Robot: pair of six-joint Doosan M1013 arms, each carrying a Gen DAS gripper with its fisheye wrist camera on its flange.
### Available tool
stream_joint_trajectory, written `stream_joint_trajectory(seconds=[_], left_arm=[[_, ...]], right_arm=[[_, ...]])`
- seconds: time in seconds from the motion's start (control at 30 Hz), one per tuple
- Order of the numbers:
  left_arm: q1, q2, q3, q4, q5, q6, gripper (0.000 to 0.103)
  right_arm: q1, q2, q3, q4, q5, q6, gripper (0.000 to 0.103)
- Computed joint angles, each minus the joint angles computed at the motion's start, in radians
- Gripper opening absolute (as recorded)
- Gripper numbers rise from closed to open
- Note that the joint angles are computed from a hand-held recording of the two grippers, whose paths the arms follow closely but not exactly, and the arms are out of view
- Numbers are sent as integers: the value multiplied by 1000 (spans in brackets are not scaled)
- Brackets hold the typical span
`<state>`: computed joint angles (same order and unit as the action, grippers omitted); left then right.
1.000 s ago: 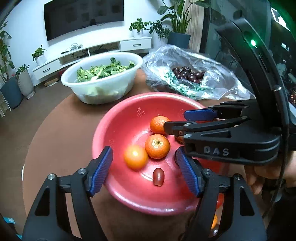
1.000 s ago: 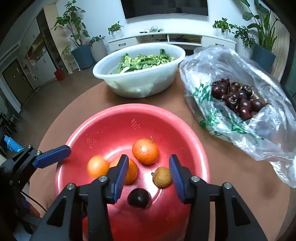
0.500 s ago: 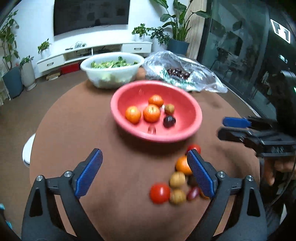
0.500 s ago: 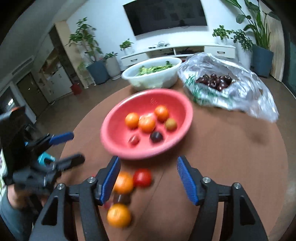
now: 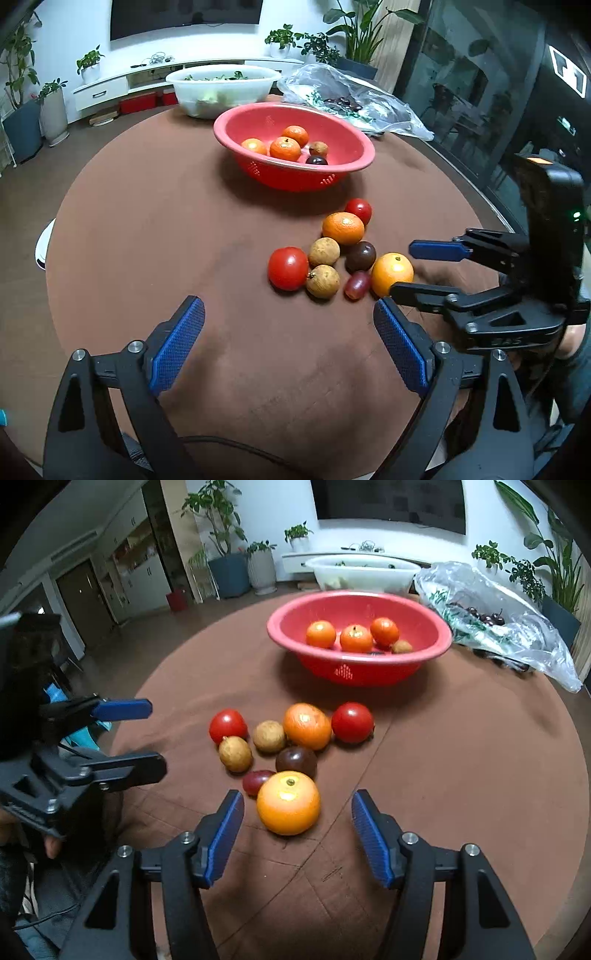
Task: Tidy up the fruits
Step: 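Grasp an orange with the right tool while the left tool grasps a red tomato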
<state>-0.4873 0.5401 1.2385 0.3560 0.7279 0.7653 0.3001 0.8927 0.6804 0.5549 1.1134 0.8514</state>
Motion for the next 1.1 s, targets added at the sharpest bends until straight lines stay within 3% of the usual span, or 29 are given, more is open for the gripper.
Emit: stream_joint_trajectory(seconds=[0.33,0.43,0.63,0.8,0.93,1.1], left_arm=[[18,33,-62,-37,60,79,93],[25,43,-77,-68,61,115,93],[38,75,-125,-136,87,237,93],[75,86,-151,-234,89,333,91],[101,104,-184,-320,129,410,69],[105,125,-202,-403,155,493,57]], right_arm=[[5,16,-9,-16,18,-5,51],[1,18,-11,10,32,-13,41],[-12,1,11,38,19,7,41],[-33,-1,18,96,24,43,41],[-37,0,19,107,24,48,41],[-37,6,10,111,35,53,41]])
